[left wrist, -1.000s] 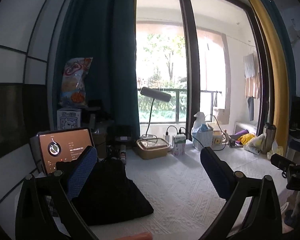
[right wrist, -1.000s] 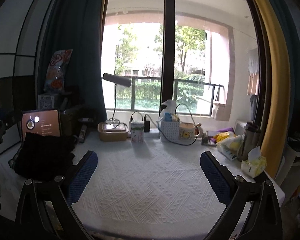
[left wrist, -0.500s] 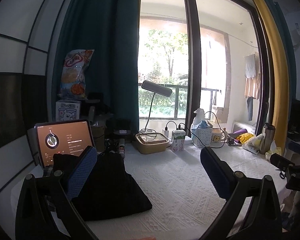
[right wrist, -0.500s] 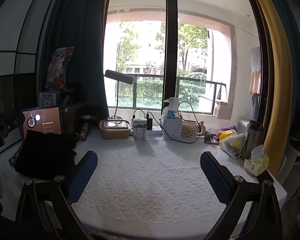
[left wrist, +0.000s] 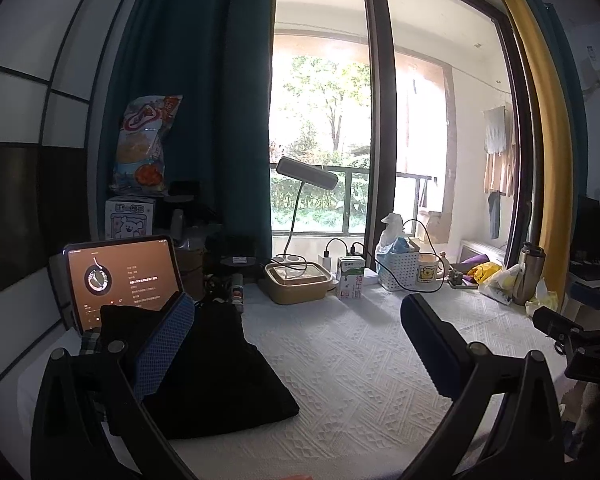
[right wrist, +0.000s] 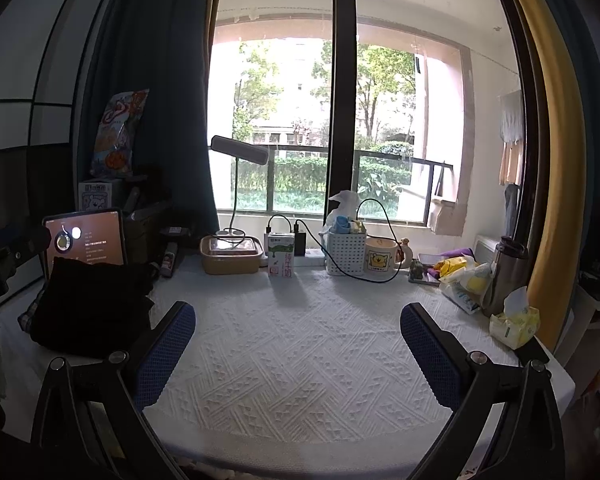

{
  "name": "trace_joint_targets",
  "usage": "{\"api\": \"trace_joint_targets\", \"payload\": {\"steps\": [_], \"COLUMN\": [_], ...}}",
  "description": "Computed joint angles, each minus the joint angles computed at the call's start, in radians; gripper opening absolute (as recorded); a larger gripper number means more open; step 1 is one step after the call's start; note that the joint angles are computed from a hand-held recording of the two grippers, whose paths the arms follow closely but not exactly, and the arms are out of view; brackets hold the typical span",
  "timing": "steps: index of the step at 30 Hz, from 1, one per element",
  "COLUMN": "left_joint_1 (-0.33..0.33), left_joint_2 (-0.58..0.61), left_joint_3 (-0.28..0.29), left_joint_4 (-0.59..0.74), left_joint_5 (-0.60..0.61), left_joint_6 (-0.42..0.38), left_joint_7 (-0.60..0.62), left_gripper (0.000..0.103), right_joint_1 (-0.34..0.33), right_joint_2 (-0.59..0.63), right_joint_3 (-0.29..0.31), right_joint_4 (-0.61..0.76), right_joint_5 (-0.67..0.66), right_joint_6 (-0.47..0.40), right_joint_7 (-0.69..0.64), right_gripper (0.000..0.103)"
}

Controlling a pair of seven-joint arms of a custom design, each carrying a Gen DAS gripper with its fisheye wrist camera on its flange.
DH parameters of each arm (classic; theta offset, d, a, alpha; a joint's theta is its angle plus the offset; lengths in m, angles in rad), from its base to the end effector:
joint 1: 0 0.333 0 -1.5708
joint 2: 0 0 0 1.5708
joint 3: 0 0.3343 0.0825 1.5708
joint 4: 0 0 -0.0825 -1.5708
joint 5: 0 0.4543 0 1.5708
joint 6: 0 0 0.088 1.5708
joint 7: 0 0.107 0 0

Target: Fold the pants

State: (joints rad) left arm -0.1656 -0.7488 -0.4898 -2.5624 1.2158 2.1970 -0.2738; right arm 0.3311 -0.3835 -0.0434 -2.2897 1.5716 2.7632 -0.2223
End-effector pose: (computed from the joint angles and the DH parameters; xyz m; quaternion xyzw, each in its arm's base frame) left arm 0.3557 -0.2510 0.5343 -0.6743 0.3663 -0.3316 0.5488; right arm 0.5230 0.1086 0.5579 -0.7427 0.3136 -0.2717 0.5256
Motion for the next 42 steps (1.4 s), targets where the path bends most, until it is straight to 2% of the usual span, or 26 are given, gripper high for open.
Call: {"api": "trace_joint_targets", "payload": {"steps": [42], "left_joint_1": [-0.003], "left_joint_2": [0.006], "left_joint_3": [0.003], "left_joint_4": [0.001], "left_joint_5": [0.01], "left_joint_6": [0.02], "left_joint_7": [0.001], "left_gripper": [0.102], "right_joint_1": [-0.001], "right_joint_2": [0.007], "right_joint_3": [-0.005], "right_joint_4": [0.003], "right_joint_5": [-0.031], "right_joint_6": [-0.007], "right_joint_7": [0.024], "right_gripper": [0.103]}}
